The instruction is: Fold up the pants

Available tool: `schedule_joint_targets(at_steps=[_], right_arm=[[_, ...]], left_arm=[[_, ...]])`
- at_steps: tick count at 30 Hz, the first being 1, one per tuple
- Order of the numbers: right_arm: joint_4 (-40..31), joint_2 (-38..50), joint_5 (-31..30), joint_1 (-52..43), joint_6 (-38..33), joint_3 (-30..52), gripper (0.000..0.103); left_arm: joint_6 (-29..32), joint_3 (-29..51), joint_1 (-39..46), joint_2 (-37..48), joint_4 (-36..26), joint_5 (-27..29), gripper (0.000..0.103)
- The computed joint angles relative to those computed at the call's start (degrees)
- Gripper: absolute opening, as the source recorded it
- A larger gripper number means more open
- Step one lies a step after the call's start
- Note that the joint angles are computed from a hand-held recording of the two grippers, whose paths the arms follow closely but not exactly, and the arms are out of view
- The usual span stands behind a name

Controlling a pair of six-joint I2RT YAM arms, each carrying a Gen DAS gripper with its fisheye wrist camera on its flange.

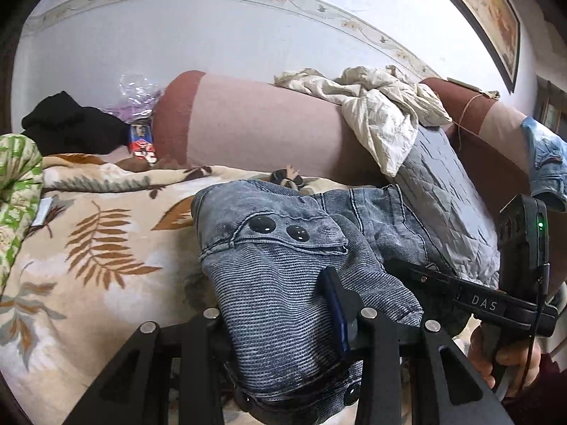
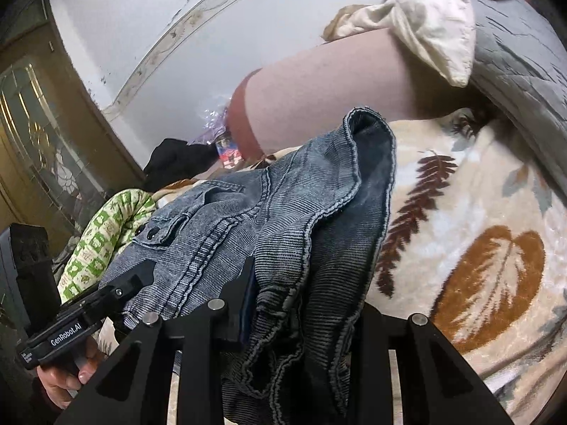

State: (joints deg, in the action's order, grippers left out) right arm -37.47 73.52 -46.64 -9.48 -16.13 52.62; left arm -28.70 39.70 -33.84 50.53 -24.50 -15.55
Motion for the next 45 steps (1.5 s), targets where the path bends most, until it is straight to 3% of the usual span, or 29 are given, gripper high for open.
schedule_joint_targets(at_steps=[3, 9, 14, 18, 26, 30, 32, 34, 36, 42, 45], right_arm=[[1.3, -1.4, 1.0, 2.5, 1.4, -1.2, 0.032], [2.3, -2.6, 3.6, 5.8, 2.0, -3.5, 0.032], [2.3, -0.4, 8.6, 8.3, 2.4, -4.4, 0.032], [2.3, 1.4, 12.2, 9.8, 1.9, -5.2, 0.032], [-5.5, 4.5, 11.6, 6.6, 0.2, 0.0, 0.045], [-8.1, 0.4, 10.3, 2.8, -2.2, 1.2, 0.051], [-9.3, -2.5, 8.6, -0.6, -4.0, 1.2, 0.061], [-9.9, -5.9, 6.6, -4.5, -5.5, 0.8, 0.063], [-10.5, -9.0, 4.7, -8.0, -7.5, 0.6, 0.063], [-15.7, -19.3, -4.3, -18.7, -15.7, -0.7, 0.063], [-24.6, -22.6, -11.8, -26.5, -25.0, 0.5, 0.064]], left_arm=[[0.7, -0.2, -0.8, -1.8, -1.8, -2.8, 0.040], [0.2, -1.7, 0.6, -3.2, -3.4, -2.5, 0.040], [-1.4, -3.0, 0.9, 2.4, -3.4, -1.6, 0.040], [-2.7, -2.5, -2.7, 5.5, -5.1, -6.8, 0.044], [-5.6, 1.2, -3.9, 7.5, -11.1, -8.8, 0.053], [-8.1, 4.2, -6.2, 7.2, -16.9, -12.8, 0.056], [-10.4, 6.1, -9.9, 7.6, -21.3, -18.5, 0.066], [-13.2, 8.5, -15.1, 8.5, -26.5, -26.3, 0.073], [-16.2, 10.6, -19.0, 9.3, -31.1, -31.6, 0.074], [-29.0, 18.2, -29.9, 12.3, -44.9, -41.6, 0.074], [-40.3, 23.9, -35.0, 17.0, -56.2, -46.7, 0.092]])
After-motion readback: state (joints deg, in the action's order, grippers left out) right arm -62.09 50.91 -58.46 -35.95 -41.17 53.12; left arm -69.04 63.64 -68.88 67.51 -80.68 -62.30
